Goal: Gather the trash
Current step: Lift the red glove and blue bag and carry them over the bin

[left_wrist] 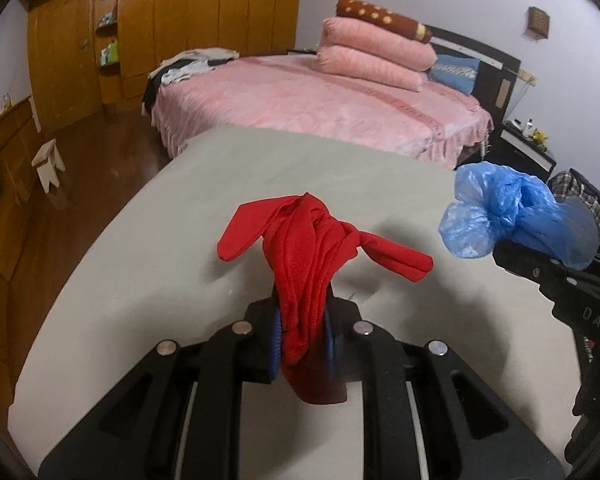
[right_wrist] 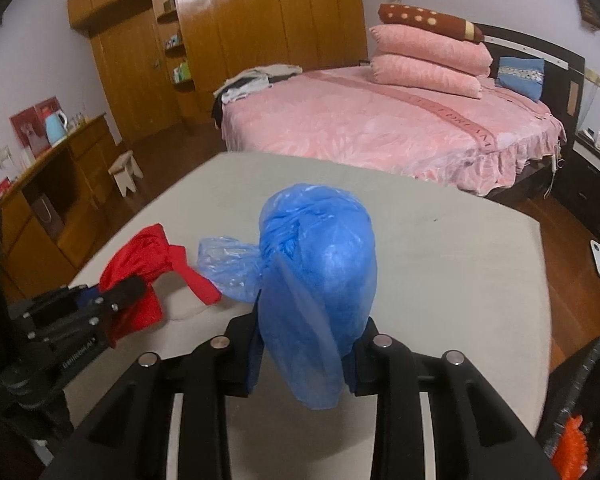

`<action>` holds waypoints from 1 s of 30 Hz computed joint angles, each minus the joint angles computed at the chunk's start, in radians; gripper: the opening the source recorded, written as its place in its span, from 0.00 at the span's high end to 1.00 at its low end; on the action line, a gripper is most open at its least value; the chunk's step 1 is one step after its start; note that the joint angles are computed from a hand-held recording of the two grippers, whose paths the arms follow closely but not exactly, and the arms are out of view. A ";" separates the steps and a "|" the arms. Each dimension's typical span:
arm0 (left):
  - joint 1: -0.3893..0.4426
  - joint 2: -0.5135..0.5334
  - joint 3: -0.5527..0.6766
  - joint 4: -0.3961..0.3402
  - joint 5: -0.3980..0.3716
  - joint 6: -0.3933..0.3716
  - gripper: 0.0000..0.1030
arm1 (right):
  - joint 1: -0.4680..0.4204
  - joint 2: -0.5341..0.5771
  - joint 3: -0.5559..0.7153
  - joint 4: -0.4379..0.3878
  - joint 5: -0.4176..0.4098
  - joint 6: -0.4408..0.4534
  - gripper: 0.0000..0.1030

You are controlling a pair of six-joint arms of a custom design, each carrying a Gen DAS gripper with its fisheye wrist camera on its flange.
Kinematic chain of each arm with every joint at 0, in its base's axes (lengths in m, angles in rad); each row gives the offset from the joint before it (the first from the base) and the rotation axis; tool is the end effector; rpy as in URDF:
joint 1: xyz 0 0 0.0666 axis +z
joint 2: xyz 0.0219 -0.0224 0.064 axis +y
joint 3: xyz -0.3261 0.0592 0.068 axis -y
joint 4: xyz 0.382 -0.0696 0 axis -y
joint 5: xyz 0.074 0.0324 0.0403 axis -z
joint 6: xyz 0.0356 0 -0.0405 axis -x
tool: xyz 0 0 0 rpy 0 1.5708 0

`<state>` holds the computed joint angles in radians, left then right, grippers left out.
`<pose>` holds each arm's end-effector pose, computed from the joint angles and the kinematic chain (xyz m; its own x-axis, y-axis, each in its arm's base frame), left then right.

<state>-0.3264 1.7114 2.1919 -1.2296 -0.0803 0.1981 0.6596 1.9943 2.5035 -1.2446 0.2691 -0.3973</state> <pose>0.5253 -0.1752 0.5458 -0.6844 0.0246 -0.7287 0.1319 0.9871 -0.0906 0.5052 0.3793 0.5133 -0.6572 -0.0376 -0.7528 -0.1959 0.9729 0.1225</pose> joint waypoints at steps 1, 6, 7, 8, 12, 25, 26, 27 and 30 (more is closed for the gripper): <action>-0.008 -0.006 0.004 -0.001 -0.004 -0.001 0.85 | -0.001 -0.023 -0.026 0.012 0.000 0.001 0.69; -0.037 -0.032 0.018 0.002 -0.004 0.013 0.85 | 0.001 -0.126 -0.139 0.066 0.012 0.009 0.69; -0.045 -0.038 0.021 0.003 -0.005 0.013 0.85 | 0.001 -0.154 -0.172 0.082 0.013 0.008 0.69; -0.051 -0.041 0.024 0.003 -0.006 0.014 0.85 | 0.001 -0.171 -0.191 0.091 0.014 0.005 0.69; -0.087 -0.053 0.049 0.005 -0.011 0.012 0.85 | 0.003 -0.261 -0.286 0.133 0.020 0.004 0.69; -0.206 -0.034 0.188 -0.021 -0.070 -0.022 0.85 | 0.018 -0.506 -0.524 0.229 0.092 0.031 0.69; -0.215 -0.034 0.196 -0.021 -0.075 -0.024 0.85 | 0.019 -0.523 -0.541 0.234 0.097 0.031 0.69; -0.230 -0.032 0.207 -0.024 -0.084 -0.023 0.85 | 0.022 -0.542 -0.560 0.240 0.104 0.030 0.69; -0.259 -0.025 0.237 -0.029 -0.093 -0.031 0.85 | 0.028 -0.588 -0.597 0.254 0.125 0.035 0.69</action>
<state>-0.5852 1.6867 2.4285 -1.2583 -0.1734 0.1671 0.6872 1.4068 1.9067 -0.9907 0.3943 -0.3624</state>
